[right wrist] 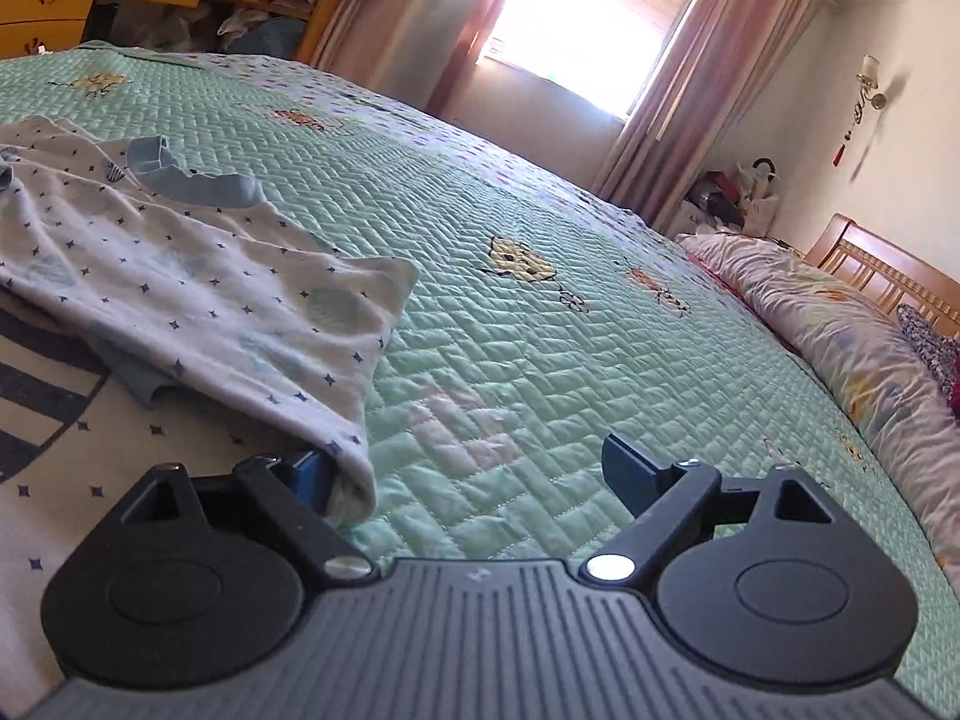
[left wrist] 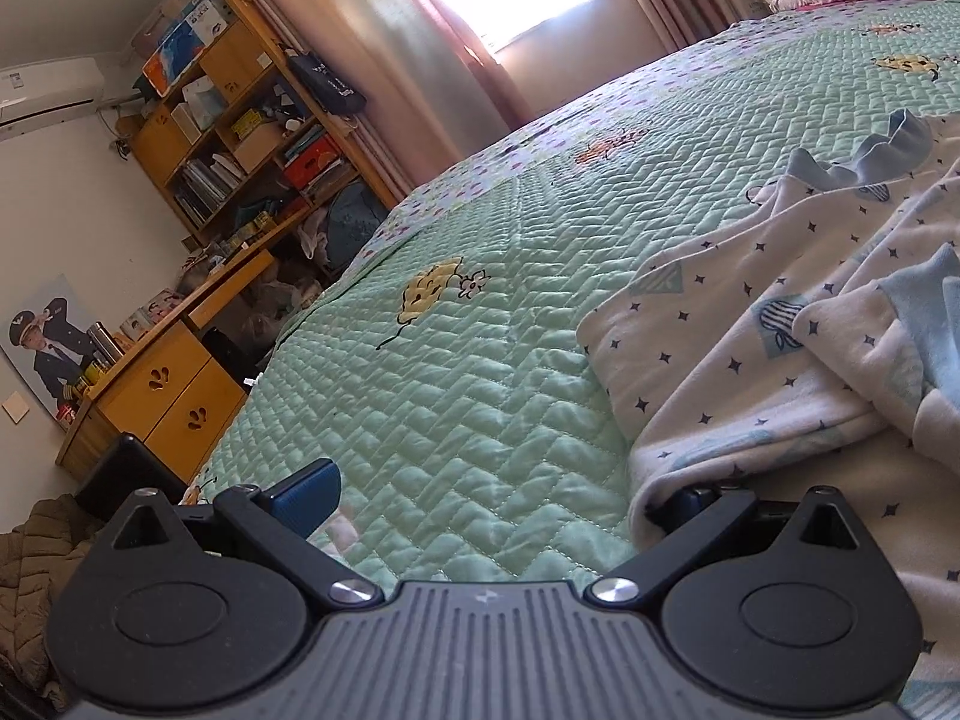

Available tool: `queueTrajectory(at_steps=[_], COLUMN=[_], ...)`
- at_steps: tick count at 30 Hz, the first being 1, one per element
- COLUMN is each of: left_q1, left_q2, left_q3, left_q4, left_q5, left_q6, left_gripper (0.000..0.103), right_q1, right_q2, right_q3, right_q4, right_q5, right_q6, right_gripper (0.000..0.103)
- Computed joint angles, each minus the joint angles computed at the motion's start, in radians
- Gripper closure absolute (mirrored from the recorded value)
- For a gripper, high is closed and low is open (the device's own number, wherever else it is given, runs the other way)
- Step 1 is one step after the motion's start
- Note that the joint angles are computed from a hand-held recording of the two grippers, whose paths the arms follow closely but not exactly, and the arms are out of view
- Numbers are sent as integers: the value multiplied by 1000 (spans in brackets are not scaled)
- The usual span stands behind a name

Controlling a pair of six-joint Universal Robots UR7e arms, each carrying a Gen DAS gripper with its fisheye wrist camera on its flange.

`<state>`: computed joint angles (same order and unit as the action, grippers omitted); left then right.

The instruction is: Fold clothes

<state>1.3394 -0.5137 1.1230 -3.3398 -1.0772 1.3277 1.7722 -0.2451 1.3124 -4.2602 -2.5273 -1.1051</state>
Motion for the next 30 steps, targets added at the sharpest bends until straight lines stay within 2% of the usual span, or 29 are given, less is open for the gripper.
queueTrajectory(at_steps=[3, 6, 9, 13, 15, 18, 20, 21, 22, 23, 24, 25, 28, 30], left_q1=[0, 0, 0, 0, 0, 1, 0, 0, 0, 1, 1, 2, 3, 3], left_q2=[0, 3, 4, 4, 4, 3, 2, 0, 0, 0, 0, 0, 1, 4], left_q3=[1, 6, 10, 18, 20, 22, 21, 22, 22, 21, 20, 20, 20, 20], left_q4=[-5, -23, -37, -51, -56, -56, -53, -52, -52, -50, -47, -46, -50, -57], left_q5=[-2, -4, -8, -13, -15, -17, -17, -17, -18, -19, -19, -20, -24, -26], left_q6=[3, 20, 35, 44, 46, 42, 41, 41, 40, 38, 35, 33, 36, 42], left_gripper=[0, 0, 0, 0, 0, 0, 0, 0, 0, 0, 0, 0, 0, 0], right_q1=[-3, -8, -6, -2, 5, 8, -3, -11, -16, -21, -25, -29, -35, -41], right_q2=[-19, -55, -99, -175, -211, -251, -278, -281, -276, -266, -251, -238, -206, -197], right_q3=[24, 74, 161, 318, 382, 411, 384, 350, 305, 257, 207, 163, 57, 27], right_q4=[37, 104, 130, 119, 88, 86, 193, 254, 311, 364, 414, 464, 613, 673], right_q5=[-7, 3, 53, 143, 208, 333, 403, 413, 405, 390, 365, 344, 272, 245], right_q6=[94, 236, 294, 333, 394, 484, 563, 575, 560, 527, 474, 437, 402, 454], right_gripper=[13, 13, 12, 12, 12, 13, 20, 32, 41, 45, 53, 55, 55, 55])
